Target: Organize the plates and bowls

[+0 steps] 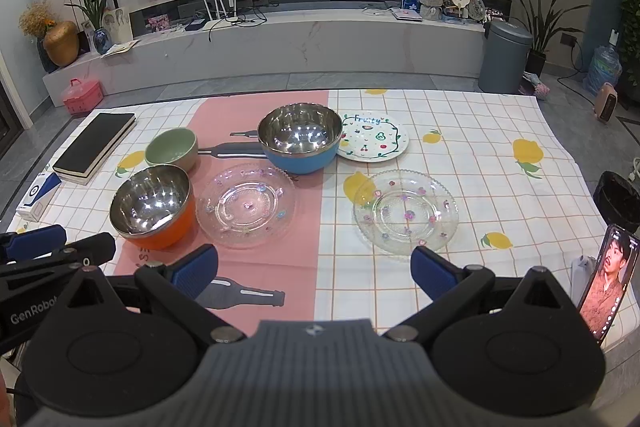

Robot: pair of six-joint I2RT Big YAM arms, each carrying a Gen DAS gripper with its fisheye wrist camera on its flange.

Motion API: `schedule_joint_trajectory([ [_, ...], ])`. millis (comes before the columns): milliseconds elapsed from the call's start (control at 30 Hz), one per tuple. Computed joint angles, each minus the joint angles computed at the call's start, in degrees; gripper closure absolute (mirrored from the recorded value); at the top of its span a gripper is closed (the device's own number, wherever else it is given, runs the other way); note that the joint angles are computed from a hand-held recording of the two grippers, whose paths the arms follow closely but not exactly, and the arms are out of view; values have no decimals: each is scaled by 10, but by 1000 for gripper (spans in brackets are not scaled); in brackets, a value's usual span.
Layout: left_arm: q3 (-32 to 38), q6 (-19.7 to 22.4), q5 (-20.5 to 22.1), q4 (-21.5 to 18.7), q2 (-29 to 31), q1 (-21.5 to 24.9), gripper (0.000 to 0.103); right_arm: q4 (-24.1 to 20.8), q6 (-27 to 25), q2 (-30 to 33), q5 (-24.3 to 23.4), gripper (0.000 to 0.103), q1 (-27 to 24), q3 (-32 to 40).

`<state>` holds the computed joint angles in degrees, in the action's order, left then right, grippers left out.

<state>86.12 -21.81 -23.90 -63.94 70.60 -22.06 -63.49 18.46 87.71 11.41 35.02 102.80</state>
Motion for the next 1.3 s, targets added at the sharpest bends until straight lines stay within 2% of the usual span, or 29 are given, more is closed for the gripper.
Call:
schedule_joint_trajectory([
  [1300,-12,-11,-2,5,-2,-7,41,-3,1,1,-6,3,4,-1],
])
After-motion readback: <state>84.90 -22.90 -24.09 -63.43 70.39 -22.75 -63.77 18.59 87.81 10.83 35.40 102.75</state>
